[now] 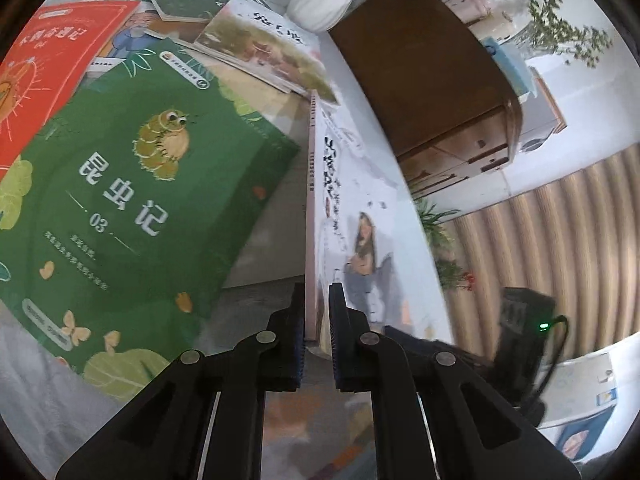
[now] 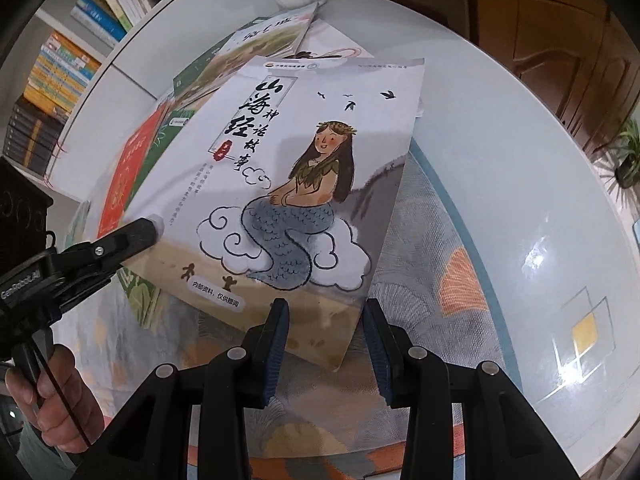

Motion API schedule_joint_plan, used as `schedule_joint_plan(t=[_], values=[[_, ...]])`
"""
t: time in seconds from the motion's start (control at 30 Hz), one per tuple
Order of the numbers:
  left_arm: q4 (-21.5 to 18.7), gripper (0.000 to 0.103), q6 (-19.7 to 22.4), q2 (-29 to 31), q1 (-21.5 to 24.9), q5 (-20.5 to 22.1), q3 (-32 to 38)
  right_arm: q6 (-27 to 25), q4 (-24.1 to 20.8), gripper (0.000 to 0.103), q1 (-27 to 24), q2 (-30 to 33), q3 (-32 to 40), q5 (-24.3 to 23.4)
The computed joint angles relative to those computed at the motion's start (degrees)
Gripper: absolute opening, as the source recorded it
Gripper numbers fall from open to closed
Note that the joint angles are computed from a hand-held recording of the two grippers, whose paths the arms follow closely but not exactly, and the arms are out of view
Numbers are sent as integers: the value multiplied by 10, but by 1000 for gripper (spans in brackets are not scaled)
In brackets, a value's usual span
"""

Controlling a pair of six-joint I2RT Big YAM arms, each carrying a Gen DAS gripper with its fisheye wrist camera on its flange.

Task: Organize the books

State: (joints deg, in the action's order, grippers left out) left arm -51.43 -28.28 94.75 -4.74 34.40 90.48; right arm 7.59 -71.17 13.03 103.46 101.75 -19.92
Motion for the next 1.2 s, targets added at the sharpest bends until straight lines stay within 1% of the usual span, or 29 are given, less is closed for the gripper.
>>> schedule_joint_plan(t=[0.03, 0.07, 0.1, 0.13, 0.17, 0.2, 0.27, 0.37, 0.4, 0.43, 0.47, 0.5, 0.53, 0.6, 0.67, 0.7, 0.8, 0.9, 0.97, 1.07, 1.1, 1.17, 1.2], values=[[-6, 7, 4, 2, -1, -1, 5, 1, -1, 38, -1, 1, 2, -5], [-21, 7, 15, 8, -3, -6, 16, 0, -2, 38, -3, 2, 2, -9], [-52, 7, 37, 22, -6, -19, 36, -1, -2, 38, -4, 3, 3, -11], [-71, 7, 46, 33, -12, -31, 53, -3, -2, 37, -4, 3, 4, -10], [-96, 11, 64, 45, -15, -43, 70, -5, -3, 37, -3, 3, 4, -8], [-122, 12, 82, 58, -17, -53, 89, -8, -4, 37, -3, 4, 6, -6], [-143, 18, 101, 72, -18, -57, 107, -16, -16, 37, -3, 10, 17, -5], [-158, 21, 109, 87, -18, -54, 118, -7, -38, 37, -8, 30, 46, -14], [-156, 21, 107, 86, -17, -50, 113, 2, -41, 37, -11, 36, 52, -22], [-143, 21, 99, 82, -16, -49, 104, 7, -43, 37, -12, 43, 61, -26], [-127, 14, 97, 74, -17, -50, 92, 11, -43, 37, -13, 45, 63, -28], [-106, 10, 101, 63, -18, -49, 78, 7, -39, 38, -11, 42, 60, -21], [-92, 8, 103, 52, -20, -50, 69, 0, -34, 38, -9, 38, 56, -10], [-72, 7, 106, 33, -25, -62, 56, -32, -21, 38, 2, 27, 42, 23], [-66, 6, 118, 19, -31, -86, 50, -63, -7, 37, 14, 16, 29, 53], [-63, 5, 122, 12, -33, -88, 45, -84, 2, 37, 24, 7, 18, 77], [-55, 5, 122, -11, -32, -83, 21, -128, 25, 37, 44, -13, -10, 123], [-50, 5, 115, -39, -24, -73, -12, -163, 40, 37, 58, -31, -32, 142], [-45, 5, 100, -53, -22, -71, -28, -179, 44, 37, 60, -41, -43, 137], [-33, 5, 77, -90, -7, -67, -69, -192, 40, 37, 64, -46, -43, 108], [-26, 5, 63, -107, 2, -62, -88, -193, 40, 37, 65, -47, -43, 100], [-23, 5, 44, -114, 9, -69, -100, -191, 35, 37, 67, -42, -36, 82], [-31, 5, 40, -112, 12, -81, -102, -187, 30, 37, 67, -38, -33, 74]])
